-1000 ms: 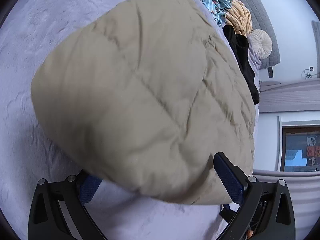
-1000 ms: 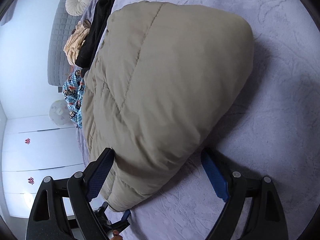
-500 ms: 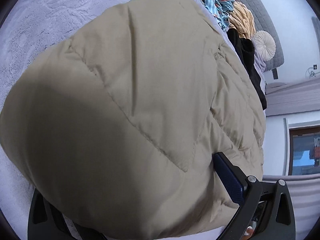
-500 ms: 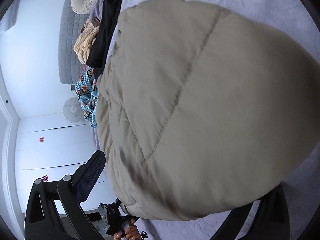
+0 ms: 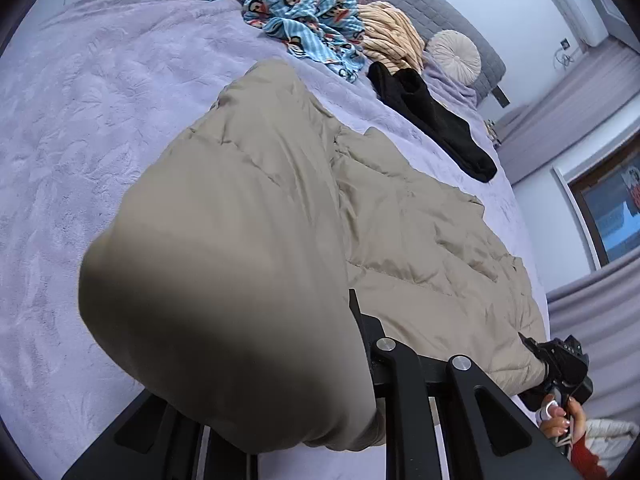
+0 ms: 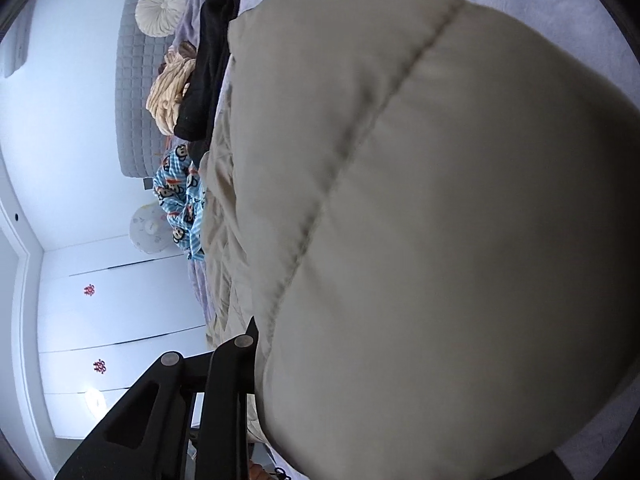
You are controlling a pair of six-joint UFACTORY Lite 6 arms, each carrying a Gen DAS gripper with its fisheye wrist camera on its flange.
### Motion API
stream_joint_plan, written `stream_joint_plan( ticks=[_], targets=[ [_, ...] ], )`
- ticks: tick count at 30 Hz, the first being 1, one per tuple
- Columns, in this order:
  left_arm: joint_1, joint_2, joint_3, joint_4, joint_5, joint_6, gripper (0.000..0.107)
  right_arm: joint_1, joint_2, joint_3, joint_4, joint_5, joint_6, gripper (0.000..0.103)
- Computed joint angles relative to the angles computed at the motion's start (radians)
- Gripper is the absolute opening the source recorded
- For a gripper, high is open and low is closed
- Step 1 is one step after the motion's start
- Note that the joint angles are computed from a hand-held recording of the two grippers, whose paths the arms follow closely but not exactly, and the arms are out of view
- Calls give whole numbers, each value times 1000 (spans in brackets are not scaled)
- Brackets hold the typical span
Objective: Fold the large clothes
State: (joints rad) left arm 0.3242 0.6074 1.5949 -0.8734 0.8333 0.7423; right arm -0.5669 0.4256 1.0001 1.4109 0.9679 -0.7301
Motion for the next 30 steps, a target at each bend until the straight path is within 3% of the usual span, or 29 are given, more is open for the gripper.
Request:
stream_joint_plan(
  ticks=[4, 10, 14, 19, 22, 26, 27, 28, 30],
  targets=[
    [75, -60, -59, 19, 102, 64, 21, -19, -179, -152, -47, -16, 10, 27],
    [227, -280, -378, 96, 186, 190, 21, -126, -453, -426, -199, 26, 58, 27],
    [309, -388, -550, 185, 177, 205, 22, -262, -589, -542, -366, 88, 88, 27],
    [417, -484, -609, 318, 166, 168, 23, -278, -493, -489, -424, 80, 114, 45],
    [481, -518, -561, 376, 192, 147, 23, -287, -575, -451, -542, 105, 197, 53],
    [506, -567, -496, 370, 165, 131, 22, -328, -755, -385, -757, 160, 349, 53],
    [509, -547, -471, 360, 165, 131, 22, -342, -807, -383, -798, 170, 374, 49],
    [490, -540, -462, 355, 160, 114, 22, -356, -863, -366, -844, 179, 402, 39],
    [434, -515, -457, 367, 137, 88, 23, -397, -965, -355, -901, 196, 371, 31]
  ],
)
